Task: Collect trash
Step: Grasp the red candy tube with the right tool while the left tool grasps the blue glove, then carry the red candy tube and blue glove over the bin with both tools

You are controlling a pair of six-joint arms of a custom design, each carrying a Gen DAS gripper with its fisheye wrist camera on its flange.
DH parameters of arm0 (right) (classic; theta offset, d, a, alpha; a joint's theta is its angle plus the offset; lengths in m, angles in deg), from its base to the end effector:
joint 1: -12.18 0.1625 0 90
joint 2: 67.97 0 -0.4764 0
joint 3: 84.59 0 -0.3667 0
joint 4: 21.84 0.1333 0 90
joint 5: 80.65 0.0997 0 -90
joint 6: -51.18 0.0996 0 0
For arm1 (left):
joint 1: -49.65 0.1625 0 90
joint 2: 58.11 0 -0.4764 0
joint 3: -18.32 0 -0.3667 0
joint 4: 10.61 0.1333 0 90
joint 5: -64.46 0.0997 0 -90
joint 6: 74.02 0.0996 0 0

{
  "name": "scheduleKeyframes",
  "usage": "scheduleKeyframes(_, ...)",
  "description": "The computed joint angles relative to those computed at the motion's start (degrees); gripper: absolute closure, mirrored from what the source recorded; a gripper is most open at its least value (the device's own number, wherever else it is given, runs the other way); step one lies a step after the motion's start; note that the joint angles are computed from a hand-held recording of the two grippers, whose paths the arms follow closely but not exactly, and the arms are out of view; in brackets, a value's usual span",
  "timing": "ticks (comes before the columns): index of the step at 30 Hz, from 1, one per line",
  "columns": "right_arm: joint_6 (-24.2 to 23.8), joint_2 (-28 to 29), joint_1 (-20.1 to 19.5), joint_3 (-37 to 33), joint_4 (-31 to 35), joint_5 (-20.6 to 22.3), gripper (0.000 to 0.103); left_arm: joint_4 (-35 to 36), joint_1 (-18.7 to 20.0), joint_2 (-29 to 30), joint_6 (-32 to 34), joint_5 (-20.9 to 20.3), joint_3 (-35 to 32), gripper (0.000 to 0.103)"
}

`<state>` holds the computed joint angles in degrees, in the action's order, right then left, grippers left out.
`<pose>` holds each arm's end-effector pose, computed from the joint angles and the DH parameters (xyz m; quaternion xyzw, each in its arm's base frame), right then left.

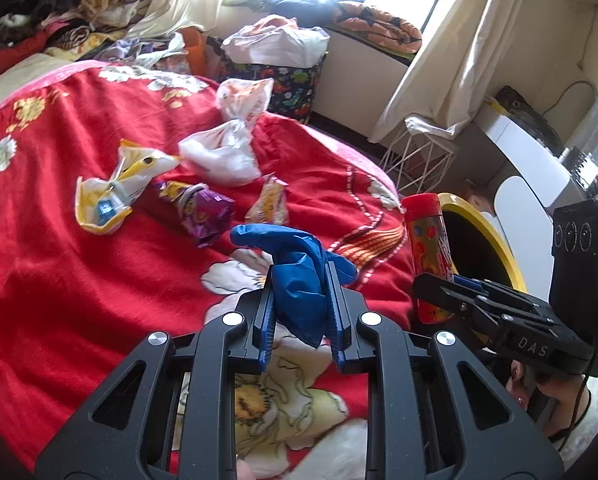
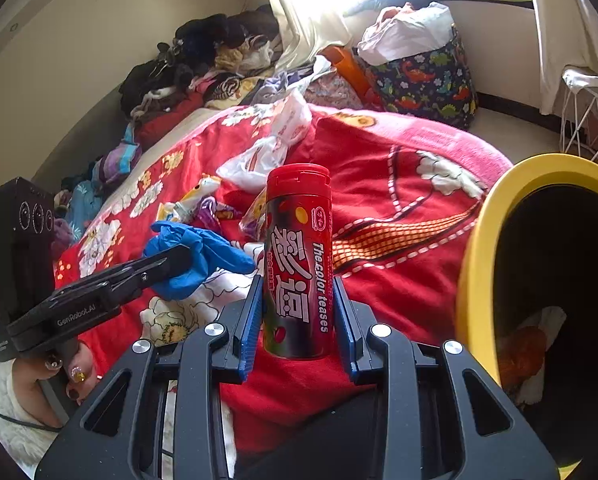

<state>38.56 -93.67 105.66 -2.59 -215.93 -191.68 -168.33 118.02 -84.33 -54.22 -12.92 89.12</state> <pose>0.1440 -0.7612 0.0754 0.0527 -0.9004 0.3837 0.1981 -0.1575 -0.8180 0.0654 0.3238 0.9186 -0.2010 0.1045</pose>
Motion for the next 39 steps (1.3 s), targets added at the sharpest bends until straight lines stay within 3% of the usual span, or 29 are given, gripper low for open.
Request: scheduleKeyframes(39,2.2,-9.2,-2.6,15.2,-20.9,-4.4,0.071,-2.8,-5.4,-0.4,6.5,-4.3,5.3,0.087)
